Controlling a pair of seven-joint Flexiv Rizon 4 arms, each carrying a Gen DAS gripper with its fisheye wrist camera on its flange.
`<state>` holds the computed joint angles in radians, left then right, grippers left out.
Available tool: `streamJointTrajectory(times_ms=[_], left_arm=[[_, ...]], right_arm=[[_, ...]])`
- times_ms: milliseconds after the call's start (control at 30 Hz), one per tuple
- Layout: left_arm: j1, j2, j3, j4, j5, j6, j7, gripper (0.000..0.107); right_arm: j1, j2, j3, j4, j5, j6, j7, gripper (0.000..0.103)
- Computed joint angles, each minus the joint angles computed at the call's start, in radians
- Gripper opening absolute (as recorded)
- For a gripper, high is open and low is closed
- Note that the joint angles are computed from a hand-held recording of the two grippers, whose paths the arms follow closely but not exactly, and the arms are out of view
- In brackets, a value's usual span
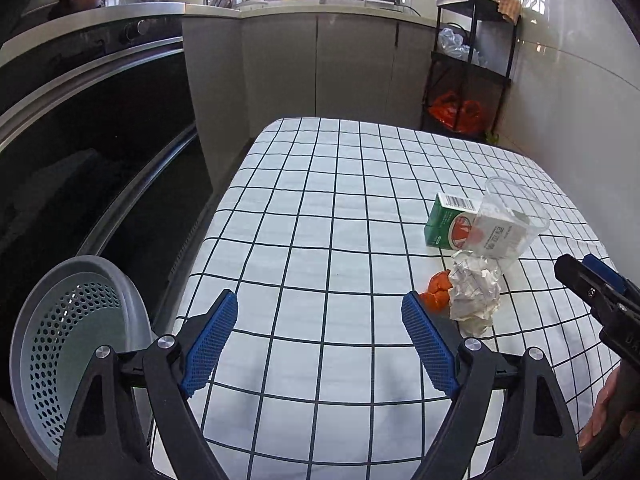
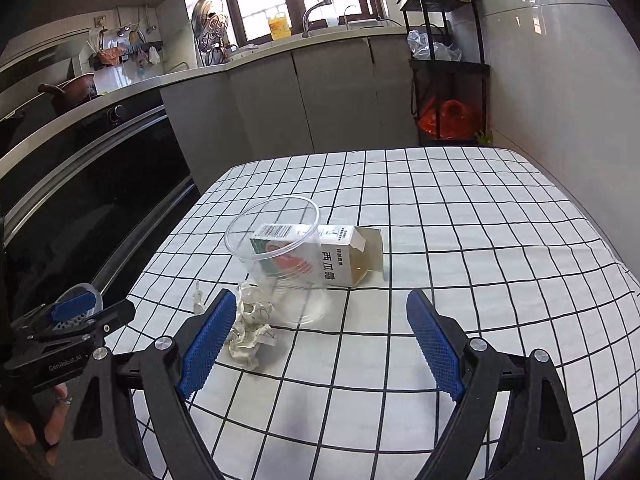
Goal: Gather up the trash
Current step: 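Move both tools back over the table toward the cup and paper, then grasp the clear plastic cup with the right tool while the left tool grasps the crumpled paper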
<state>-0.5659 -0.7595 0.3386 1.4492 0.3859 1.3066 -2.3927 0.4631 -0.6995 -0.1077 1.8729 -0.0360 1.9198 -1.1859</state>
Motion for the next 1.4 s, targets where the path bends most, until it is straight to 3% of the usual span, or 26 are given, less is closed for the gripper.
streamJointTrajectory(times_ms=[167,433,800,933,1067,1200,1400], left_arm=[[-0.003,-0.008,0.023,0.004,0.007,-0.021,-0.03,0.082],[0.029,0.003,0.006,0.029,0.01,-0.02,-0.044,0.082],[0.041,-0.006,-0.019,0.022,-0.006,-0.026,-0.015,0.082],[0.043,-0.012,-0.025,0.017,-0.014,-0.029,-0.005,0.082],[0.04,-0.017,-0.026,0.012,-0.017,-0.029,0.004,0.082],[0.036,-0.018,-0.024,0.013,-0.019,-0.02,0.009,0.082],[0.032,-0.016,-0.026,0.022,-0.025,0.004,0.021,0.082]], right_arm=[[-0.052,-0.035,0.061,-0.058,-0.052,-0.024,0.012,0.083],[0.023,-0.088,-0.018,-0.123,-0.043,-0.063,0.03,0.083],[-0.035,-0.148,0.035,-0.227,-0.096,-0.121,0.101,0.083],[-0.007,-0.157,-0.006,-0.24,-0.099,-0.137,0.124,0.083],[-0.028,-0.161,0.012,-0.253,-0.112,-0.136,0.136,0.083],[-0.064,-0.159,0.053,-0.259,-0.141,-0.147,0.13,0.06],[-0.072,-0.147,0.065,-0.236,-0.155,-0.121,0.118,0.056]])
